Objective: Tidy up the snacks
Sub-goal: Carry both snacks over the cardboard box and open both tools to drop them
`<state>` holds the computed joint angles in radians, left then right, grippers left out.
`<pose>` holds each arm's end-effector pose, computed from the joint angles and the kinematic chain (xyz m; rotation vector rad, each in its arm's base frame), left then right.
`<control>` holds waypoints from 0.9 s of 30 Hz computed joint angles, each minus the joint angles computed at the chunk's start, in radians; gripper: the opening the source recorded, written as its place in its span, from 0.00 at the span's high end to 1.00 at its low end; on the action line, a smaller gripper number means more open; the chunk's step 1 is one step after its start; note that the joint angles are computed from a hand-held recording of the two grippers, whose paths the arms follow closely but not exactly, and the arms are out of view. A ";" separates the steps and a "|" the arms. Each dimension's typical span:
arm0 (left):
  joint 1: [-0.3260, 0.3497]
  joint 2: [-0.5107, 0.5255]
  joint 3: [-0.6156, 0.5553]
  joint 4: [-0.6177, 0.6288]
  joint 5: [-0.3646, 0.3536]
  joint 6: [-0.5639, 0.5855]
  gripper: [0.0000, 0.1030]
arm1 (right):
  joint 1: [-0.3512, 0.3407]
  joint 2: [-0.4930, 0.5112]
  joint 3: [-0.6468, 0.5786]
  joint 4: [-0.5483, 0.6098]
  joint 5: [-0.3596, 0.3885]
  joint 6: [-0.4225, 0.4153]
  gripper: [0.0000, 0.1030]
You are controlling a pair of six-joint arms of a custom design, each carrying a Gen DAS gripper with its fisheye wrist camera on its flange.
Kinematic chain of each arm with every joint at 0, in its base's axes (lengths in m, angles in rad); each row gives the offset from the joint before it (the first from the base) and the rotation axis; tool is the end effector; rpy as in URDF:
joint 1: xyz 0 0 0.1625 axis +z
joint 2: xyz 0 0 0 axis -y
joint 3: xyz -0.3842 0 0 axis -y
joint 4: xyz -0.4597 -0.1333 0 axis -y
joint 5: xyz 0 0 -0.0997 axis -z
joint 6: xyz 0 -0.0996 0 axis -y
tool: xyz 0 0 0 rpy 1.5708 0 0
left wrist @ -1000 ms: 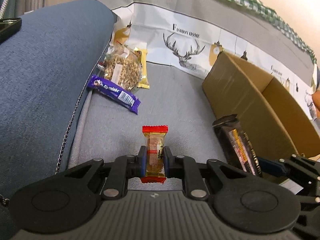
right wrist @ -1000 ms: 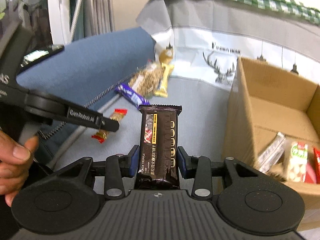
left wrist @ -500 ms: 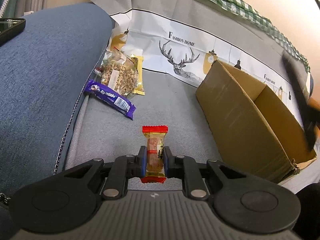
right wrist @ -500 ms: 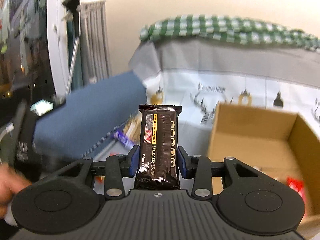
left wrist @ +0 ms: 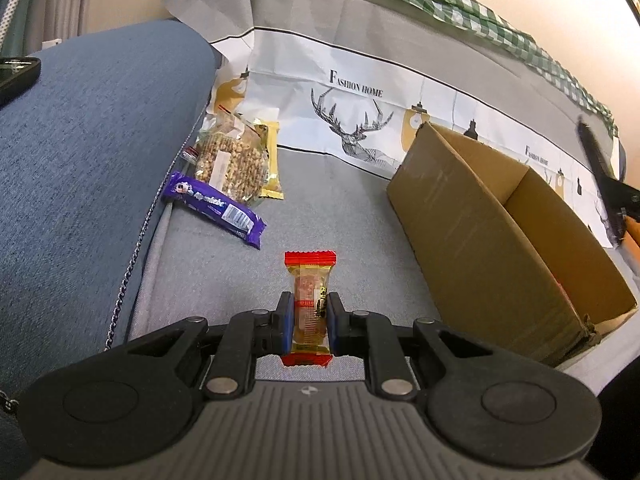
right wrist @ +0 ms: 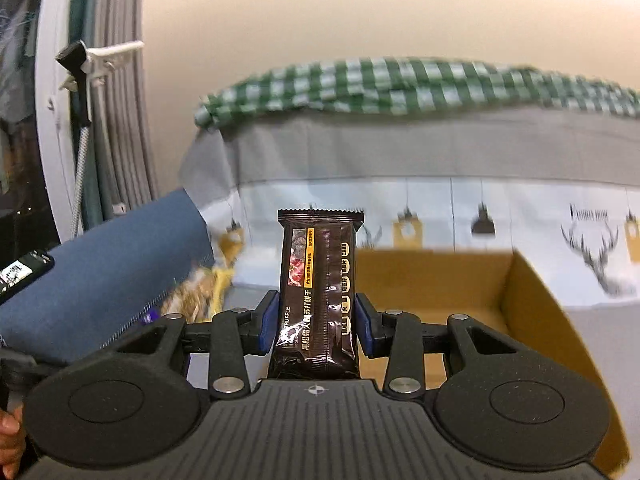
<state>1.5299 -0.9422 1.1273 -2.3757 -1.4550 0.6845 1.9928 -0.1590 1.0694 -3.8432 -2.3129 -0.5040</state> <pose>0.1113 -0.8216 0.3660 0.9225 2.5739 -0.7803 0.3690 -0.6607 -0.0574 0.3154 -1.9848 1.5213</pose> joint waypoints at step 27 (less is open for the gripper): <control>-0.103 -0.117 0.236 -0.124 -0.002 -0.043 0.83 | -0.051 -0.131 0.164 -0.103 -0.053 0.169 0.60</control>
<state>1.4269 -1.0590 1.3634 -2.4999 -1.4566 0.6415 1.9422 -0.2897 1.2329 -3.9461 -2.3657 -0.3346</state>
